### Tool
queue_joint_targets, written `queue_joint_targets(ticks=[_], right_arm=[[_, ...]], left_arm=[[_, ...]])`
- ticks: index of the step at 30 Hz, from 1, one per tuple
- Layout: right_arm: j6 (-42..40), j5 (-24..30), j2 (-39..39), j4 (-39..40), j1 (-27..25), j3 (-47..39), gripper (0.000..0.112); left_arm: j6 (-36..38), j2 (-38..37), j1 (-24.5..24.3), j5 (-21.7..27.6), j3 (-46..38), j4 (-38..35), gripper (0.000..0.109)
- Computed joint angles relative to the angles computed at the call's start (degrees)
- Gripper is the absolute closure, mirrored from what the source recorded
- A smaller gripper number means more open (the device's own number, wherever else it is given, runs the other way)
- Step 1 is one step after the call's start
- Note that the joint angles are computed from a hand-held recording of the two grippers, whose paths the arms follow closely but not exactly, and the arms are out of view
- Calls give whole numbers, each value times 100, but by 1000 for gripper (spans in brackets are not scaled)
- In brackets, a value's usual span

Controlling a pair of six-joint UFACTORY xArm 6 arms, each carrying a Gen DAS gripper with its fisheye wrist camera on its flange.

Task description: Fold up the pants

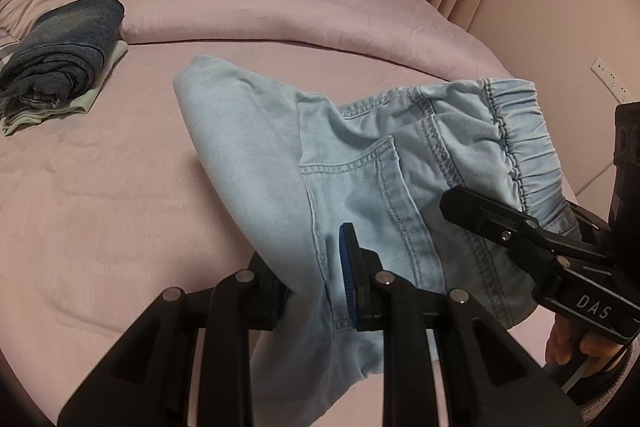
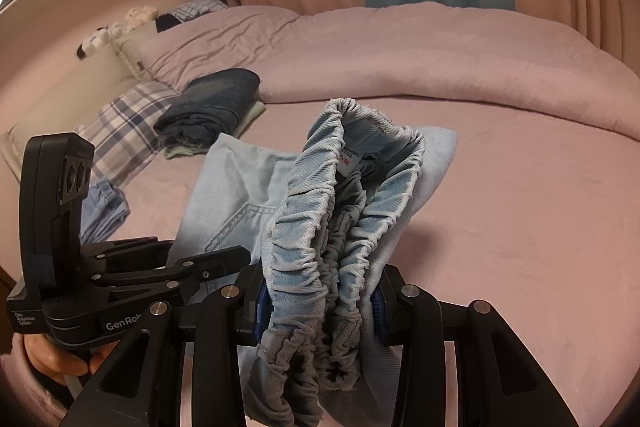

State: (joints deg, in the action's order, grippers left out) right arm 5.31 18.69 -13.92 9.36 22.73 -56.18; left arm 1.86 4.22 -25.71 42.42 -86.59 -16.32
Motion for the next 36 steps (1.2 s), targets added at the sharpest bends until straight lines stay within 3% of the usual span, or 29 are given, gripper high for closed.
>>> queue_joint_targets(ticks=[17, 36], right_arm=[[-33, 116, 685, -37, -147, -603, 71], [-236, 585, 1240, 475, -445, -1034, 69]], left_arm=[[-158, 827, 4, 357, -951, 185, 87], [-285, 981, 97, 490, -883, 593, 83]])
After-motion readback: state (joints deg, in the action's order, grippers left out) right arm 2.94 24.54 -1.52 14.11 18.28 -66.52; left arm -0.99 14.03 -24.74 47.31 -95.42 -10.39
